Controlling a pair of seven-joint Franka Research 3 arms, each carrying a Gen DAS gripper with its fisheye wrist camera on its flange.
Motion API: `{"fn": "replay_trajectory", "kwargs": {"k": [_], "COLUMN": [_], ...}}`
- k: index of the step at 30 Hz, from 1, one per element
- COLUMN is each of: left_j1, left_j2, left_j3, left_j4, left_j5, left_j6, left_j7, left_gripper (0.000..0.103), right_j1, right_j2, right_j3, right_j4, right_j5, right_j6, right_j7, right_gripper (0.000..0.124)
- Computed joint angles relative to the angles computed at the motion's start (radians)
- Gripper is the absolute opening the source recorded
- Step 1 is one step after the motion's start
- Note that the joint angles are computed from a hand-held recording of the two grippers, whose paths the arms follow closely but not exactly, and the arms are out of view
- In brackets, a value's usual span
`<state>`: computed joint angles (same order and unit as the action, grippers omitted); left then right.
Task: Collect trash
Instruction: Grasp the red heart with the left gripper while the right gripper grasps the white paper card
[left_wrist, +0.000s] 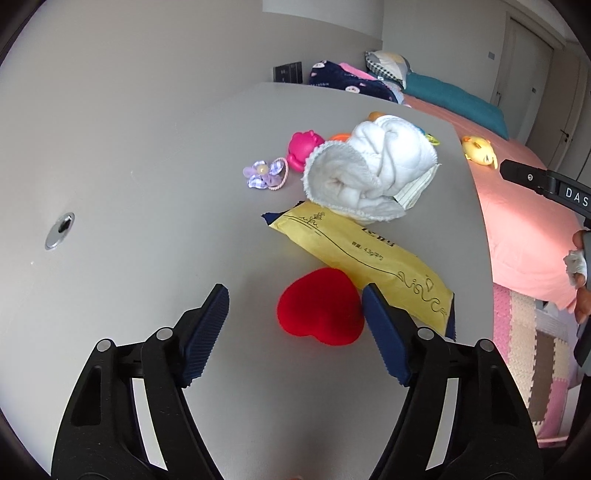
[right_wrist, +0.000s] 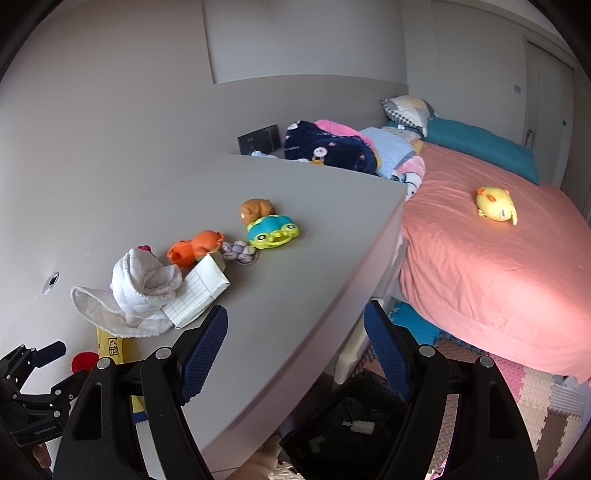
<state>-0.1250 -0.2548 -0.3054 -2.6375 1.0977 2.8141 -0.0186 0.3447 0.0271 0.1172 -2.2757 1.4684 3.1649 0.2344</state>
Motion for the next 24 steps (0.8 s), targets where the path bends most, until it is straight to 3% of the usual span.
{"fn": "replay_trajectory", "kwargs": {"k": [9, 16, 24], "left_j1": [0.003, 0.006, 0.004], "left_j2": [0.038, 0.067, 0.066], "left_j3": [0.015, 0.03, 0.035], "left_j4": [0.012, 0.037, 0.038], "left_j5": [-0.032, -0.003, -0.004], "left_j6": [0.01, 0.014, 0.015], "left_j7": [0.05, 0.057, 0.072], "left_gripper": [0.059, 0.047, 0.047], "right_j1": [-0.009, -0.036, -0.062], "right_j2": [0.061, 0.126, 0.203], "right_j3": [0.017, 0.034, 0.064], "right_j4": [0.042, 0.107, 0.177], "right_j5": [-0.125, -0.22, -0.325], "right_j6": [-0.049, -0.14, -0.192], "right_j7": [0.105, 0.202, 0.308], "right_gripper": [0.077, 0.077, 0.077]}}
